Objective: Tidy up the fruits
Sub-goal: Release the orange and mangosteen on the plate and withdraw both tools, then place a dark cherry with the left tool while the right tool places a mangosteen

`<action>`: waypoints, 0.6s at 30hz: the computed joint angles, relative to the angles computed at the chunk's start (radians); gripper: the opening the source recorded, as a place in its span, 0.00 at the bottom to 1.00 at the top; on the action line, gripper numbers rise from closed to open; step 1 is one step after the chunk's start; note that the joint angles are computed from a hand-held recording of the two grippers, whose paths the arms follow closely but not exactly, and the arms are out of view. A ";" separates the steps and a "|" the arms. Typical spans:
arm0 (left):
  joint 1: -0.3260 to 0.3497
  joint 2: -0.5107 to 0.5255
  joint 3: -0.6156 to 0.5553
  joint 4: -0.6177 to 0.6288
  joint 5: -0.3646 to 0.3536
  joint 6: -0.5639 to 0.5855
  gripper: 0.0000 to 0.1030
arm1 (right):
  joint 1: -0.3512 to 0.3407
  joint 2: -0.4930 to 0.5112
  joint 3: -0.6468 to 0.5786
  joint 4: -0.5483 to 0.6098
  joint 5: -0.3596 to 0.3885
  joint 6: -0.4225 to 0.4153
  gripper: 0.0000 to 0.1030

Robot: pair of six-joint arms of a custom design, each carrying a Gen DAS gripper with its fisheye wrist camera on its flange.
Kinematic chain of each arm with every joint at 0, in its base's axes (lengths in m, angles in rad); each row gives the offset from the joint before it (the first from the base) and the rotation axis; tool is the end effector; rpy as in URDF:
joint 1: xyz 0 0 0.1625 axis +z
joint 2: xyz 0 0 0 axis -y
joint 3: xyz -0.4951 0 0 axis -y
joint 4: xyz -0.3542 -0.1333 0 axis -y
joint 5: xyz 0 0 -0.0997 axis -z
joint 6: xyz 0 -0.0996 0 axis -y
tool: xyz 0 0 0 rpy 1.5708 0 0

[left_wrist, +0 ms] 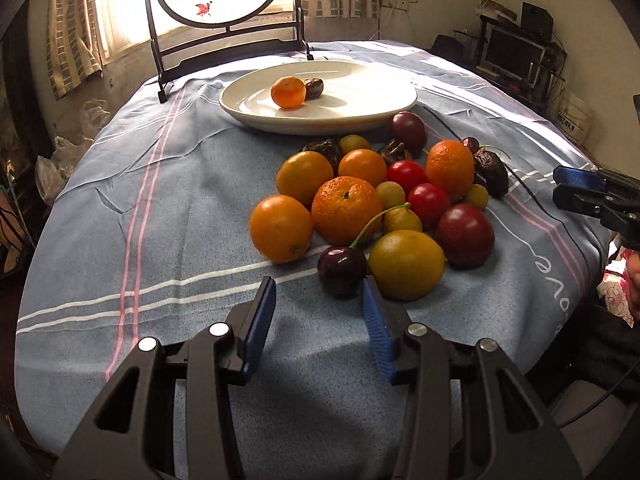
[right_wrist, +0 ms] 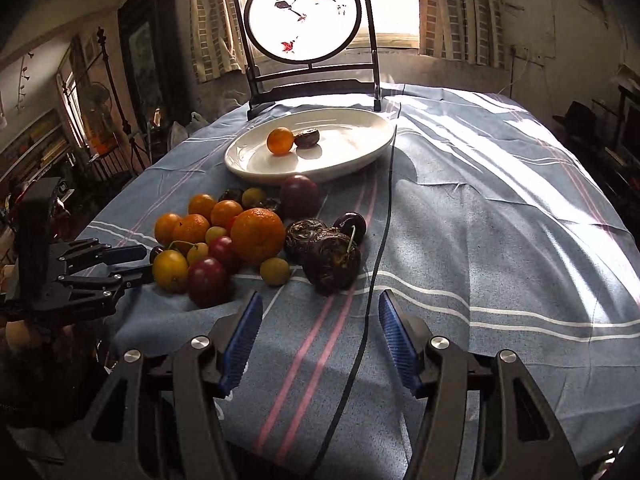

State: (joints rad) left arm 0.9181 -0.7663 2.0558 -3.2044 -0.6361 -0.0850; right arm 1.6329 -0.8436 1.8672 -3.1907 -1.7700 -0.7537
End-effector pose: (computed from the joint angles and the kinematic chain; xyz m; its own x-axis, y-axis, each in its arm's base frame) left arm -0.1759 -0.5815 0.1435 -0.6830 0.0812 -0.7259 0.5156 0.7575 -0.4004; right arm 0.1538 -0.6424 0.2051 -0.6833 -0.5286 0.5037 -0.7117 0.6364 -0.2974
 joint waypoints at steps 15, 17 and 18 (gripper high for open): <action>-0.007 0.019 0.006 -0.086 -0.021 0.028 0.24 | -0.003 0.042 -0.060 0.037 -0.020 0.019 0.59; -0.009 0.009 0.013 -0.088 -0.028 0.018 0.24 | 0.000 0.056 -0.079 0.046 -0.016 0.016 0.59; -0.010 0.005 0.017 -0.091 -0.026 0.013 0.24 | 0.002 0.064 -0.088 0.045 -0.020 0.016 0.59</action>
